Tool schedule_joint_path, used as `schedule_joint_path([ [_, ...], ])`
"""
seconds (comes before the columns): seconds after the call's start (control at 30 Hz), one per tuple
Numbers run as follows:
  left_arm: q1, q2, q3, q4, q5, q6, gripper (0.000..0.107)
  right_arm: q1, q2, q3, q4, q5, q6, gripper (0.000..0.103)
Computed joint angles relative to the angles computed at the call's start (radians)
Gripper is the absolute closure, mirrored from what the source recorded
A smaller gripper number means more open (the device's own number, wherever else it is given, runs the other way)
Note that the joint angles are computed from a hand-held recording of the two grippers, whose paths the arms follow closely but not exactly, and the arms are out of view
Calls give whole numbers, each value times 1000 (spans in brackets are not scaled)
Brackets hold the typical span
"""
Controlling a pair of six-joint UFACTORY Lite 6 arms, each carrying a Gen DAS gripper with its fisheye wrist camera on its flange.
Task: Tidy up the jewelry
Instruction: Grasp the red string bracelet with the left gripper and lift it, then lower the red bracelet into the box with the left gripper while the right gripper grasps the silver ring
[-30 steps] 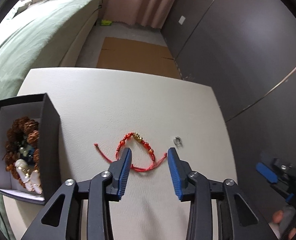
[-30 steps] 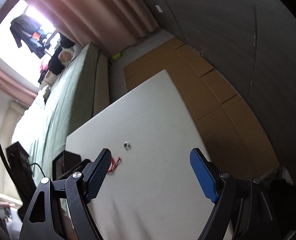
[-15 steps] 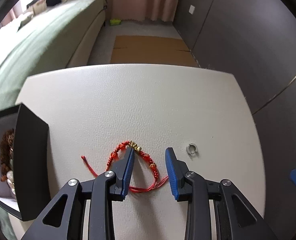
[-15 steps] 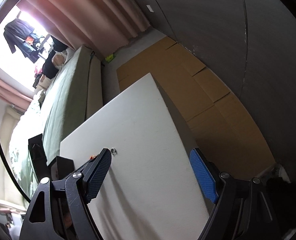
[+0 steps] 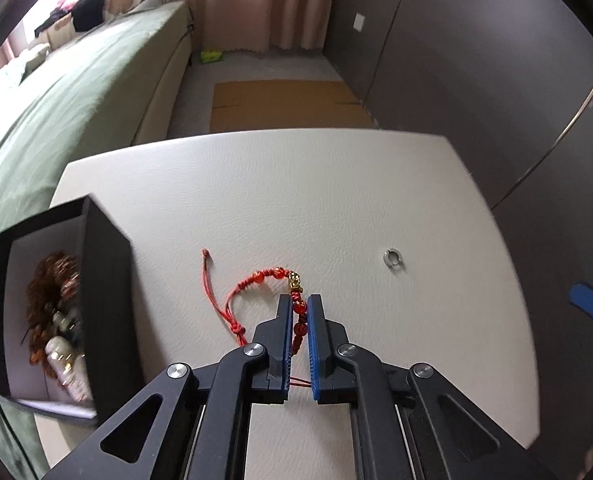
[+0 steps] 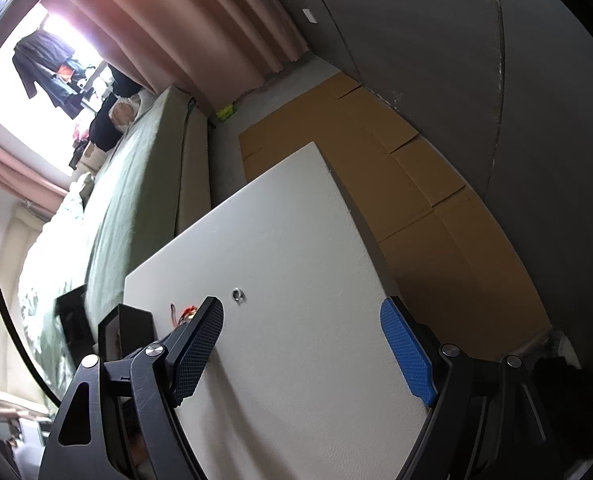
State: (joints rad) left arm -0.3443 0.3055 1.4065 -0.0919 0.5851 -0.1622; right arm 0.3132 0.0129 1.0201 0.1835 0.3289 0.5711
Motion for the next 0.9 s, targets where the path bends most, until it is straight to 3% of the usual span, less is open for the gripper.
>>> schedule_joint_path([
  [0.17,57,-134,-96,-165,-20,176,100,43,19,18,-93,-1,99,22],
  [0.37,185,-238,-171,-475,-18,471,100,106,73,72,-239,10,227,22],
  [0.53,302,-293,-174,-625,75,613,100,151,131,115,-334,5,298,22],
  [0.67,396,-306,-131,-698,135,687,100,153,180,146,-300,-25,273,22],
  [0.73,439,-304,-119,-727,165,715,100,146,191,146,-203,-60,191,24],
  [0.83,483,-297,-115,-736,177,738,100,161,238,190,-274,-60,269,27],
  [0.9,518,-283,-105,-753,198,754,100,176,285,245,-294,-40,275,38],
])
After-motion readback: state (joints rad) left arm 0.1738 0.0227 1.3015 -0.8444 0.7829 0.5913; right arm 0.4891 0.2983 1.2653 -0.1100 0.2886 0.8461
